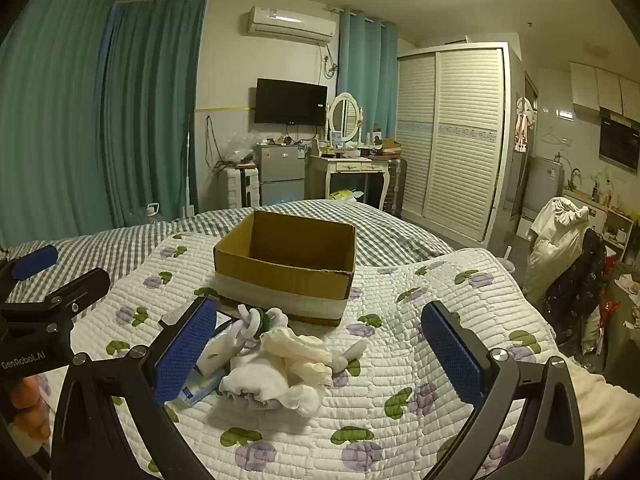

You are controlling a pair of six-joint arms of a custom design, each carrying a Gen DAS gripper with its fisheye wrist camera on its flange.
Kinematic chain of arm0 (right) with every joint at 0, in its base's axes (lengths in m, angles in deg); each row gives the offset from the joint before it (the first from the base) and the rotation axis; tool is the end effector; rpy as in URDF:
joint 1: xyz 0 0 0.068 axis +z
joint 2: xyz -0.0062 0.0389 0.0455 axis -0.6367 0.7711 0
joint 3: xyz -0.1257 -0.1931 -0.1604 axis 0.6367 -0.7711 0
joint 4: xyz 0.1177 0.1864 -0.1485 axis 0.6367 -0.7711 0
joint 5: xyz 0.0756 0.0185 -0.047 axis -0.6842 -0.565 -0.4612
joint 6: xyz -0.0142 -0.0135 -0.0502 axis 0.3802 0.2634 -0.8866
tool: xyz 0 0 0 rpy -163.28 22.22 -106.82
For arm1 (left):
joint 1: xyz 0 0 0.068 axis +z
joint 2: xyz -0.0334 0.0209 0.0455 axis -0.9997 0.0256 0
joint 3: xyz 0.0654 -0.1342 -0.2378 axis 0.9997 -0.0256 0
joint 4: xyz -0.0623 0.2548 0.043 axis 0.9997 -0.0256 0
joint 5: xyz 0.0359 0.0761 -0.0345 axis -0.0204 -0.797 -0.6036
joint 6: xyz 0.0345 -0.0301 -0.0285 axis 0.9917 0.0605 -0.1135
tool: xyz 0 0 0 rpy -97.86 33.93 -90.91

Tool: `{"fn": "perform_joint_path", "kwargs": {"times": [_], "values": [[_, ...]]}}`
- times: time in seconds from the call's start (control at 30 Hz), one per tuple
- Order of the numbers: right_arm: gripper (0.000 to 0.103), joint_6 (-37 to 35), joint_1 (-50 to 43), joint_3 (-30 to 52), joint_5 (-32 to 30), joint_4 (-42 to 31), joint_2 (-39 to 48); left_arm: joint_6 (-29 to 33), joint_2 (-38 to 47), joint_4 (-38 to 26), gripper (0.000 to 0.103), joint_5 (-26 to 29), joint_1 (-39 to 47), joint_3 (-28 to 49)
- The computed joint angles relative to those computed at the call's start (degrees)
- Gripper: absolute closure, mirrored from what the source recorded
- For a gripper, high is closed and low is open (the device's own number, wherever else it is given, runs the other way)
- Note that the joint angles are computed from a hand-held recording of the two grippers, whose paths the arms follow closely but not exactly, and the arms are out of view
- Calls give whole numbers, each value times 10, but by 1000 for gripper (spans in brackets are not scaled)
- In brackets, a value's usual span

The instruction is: Organize soft objects

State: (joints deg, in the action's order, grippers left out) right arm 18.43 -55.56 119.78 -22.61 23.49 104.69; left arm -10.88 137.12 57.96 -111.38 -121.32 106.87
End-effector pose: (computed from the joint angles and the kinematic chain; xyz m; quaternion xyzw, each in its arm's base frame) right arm 0.2529 -0.0597 0.2344 -0.0706 0.8278 0.0119 0.5564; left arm 0.2539 -0.1426 0.2430 -0.0025 0.8276 -0.0087 0.5613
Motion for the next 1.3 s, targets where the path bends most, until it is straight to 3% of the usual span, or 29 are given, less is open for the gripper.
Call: {"fn": "perform_joint_path", "kwargs": {"times": [1.3], "values": [[0, -10, 15, 0, 12, 6, 19, -4, -12, -17, 0, 1, 8, 1]]}}
